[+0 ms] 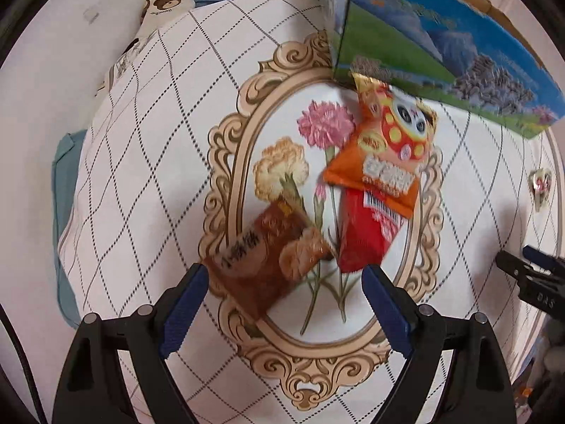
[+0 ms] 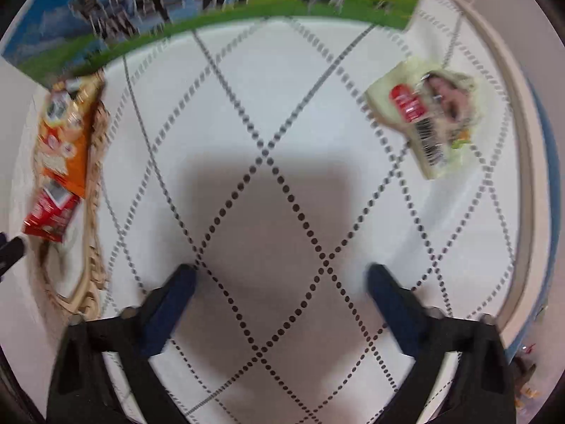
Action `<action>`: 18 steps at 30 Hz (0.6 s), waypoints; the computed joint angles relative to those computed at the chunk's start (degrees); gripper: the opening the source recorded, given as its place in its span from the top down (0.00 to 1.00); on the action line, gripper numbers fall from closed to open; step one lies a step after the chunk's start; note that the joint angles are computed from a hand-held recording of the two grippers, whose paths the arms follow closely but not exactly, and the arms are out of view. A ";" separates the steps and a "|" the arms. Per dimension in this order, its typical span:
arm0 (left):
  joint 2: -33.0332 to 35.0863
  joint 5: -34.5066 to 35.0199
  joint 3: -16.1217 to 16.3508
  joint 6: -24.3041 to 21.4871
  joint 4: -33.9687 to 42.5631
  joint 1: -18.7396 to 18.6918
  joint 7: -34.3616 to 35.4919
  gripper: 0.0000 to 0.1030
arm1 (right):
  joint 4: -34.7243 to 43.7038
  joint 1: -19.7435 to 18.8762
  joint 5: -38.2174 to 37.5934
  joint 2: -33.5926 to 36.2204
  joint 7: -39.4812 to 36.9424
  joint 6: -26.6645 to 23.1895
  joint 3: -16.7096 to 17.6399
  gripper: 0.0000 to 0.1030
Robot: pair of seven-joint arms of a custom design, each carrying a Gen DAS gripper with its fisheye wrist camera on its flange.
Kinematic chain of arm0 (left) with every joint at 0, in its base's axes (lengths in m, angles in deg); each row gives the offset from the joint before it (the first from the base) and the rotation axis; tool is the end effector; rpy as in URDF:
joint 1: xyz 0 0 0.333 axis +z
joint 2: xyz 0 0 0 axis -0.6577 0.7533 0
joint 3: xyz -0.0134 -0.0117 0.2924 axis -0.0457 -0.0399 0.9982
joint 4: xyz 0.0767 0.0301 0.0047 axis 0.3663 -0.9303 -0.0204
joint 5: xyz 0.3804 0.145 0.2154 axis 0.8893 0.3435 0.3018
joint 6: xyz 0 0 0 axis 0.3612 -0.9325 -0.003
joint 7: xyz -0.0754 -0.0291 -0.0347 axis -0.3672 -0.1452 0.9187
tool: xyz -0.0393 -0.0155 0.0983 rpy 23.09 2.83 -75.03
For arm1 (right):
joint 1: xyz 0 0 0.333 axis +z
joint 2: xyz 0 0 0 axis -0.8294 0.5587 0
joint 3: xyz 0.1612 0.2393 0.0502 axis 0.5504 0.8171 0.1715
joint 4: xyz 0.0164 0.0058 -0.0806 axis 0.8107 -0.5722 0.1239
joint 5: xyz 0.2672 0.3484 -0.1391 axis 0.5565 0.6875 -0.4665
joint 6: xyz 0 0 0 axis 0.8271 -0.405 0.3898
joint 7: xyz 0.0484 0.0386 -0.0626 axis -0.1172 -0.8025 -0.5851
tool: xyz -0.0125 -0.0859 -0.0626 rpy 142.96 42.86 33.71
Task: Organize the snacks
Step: 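Grasp the brown pastry packet with left tool while right tool grasps orange panda bag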
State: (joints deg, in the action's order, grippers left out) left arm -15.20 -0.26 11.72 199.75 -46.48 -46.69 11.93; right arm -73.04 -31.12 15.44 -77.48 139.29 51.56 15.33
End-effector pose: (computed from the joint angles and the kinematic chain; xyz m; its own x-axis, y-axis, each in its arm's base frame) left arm 0.5364 -0.1349 0.5229 -0.3066 -0.9510 -0.0404 -0.9298 0.3083 -0.2011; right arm 0.5429 0.3495 0.4215 -0.3254 -0.9415 -0.0875 -0.9363 0.3337 -0.1093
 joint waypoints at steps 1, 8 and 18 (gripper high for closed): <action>0.30 -0.90 0.51 0.57 0.18 -0.15 1.36 0.14 | -0.06 0.07 0.06 -0.50 0.43 1.12 0.06 0.31; 6.43 3.07 0.06 -5.71 4.05 -0.32 13.95 0.14 | 7.87 0.50 6.86 6.29 -0.24 17.03 0.58 0.31; 10.15 -2.49 2.45 -5.01 6.79 3.46 5.00 0.39 | 43.98 4.77 2.19 33.31 -0.59 3.13 -2.39 0.31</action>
State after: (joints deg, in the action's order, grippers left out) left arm -5.05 -2.75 14.17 194.74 -39.69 -43.23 16.93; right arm -29.06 -26.35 17.63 -44.17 138.69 54.70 12.94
